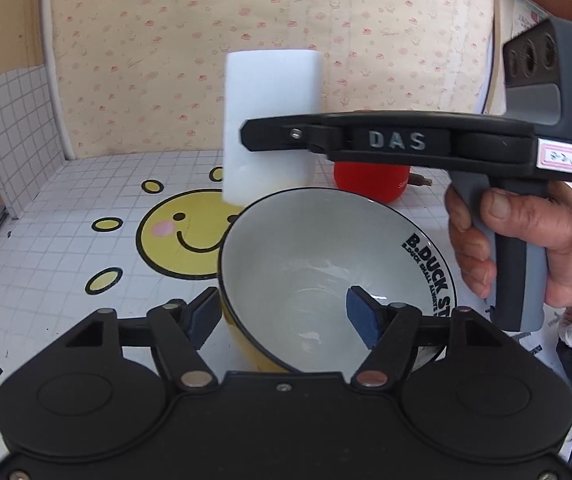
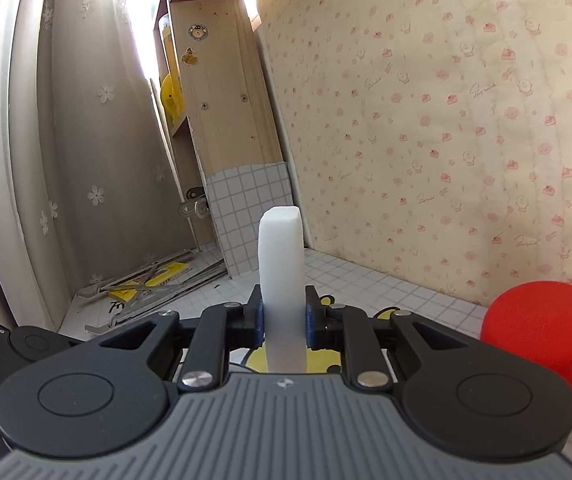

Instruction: Clean bowl

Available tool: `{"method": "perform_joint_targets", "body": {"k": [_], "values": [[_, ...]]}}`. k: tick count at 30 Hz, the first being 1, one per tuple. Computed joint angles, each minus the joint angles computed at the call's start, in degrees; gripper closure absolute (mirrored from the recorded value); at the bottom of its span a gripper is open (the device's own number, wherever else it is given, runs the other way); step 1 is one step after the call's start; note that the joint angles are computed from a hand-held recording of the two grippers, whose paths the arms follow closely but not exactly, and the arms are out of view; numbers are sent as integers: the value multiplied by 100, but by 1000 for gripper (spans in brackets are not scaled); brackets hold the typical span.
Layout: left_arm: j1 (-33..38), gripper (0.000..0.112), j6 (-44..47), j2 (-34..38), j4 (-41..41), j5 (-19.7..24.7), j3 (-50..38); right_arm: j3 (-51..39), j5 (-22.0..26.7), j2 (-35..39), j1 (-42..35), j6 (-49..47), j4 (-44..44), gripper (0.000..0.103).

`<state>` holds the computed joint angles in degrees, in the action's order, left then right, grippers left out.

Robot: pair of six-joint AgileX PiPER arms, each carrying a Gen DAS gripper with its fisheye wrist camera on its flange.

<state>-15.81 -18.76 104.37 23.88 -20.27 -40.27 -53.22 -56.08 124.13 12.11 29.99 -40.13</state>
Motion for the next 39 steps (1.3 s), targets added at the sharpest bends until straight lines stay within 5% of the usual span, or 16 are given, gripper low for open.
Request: {"method": "perform_joint_targets", "body": {"k": [13,25,35,39], "values": [[-245,37,1389,-89,-1675,177,3,457,-186,-304,-424,-128,-459,82],[21,36,-1143,228,668,277,-397,30,-75,14,-279,363,-656,82],[-191,36,414,46,-1023,300,-174,353,-108,-262,-641,325,-1188,82],[-137,35,70,62,-787,304,-190,363,-133,-260,-598,293,-1123,82]]}}
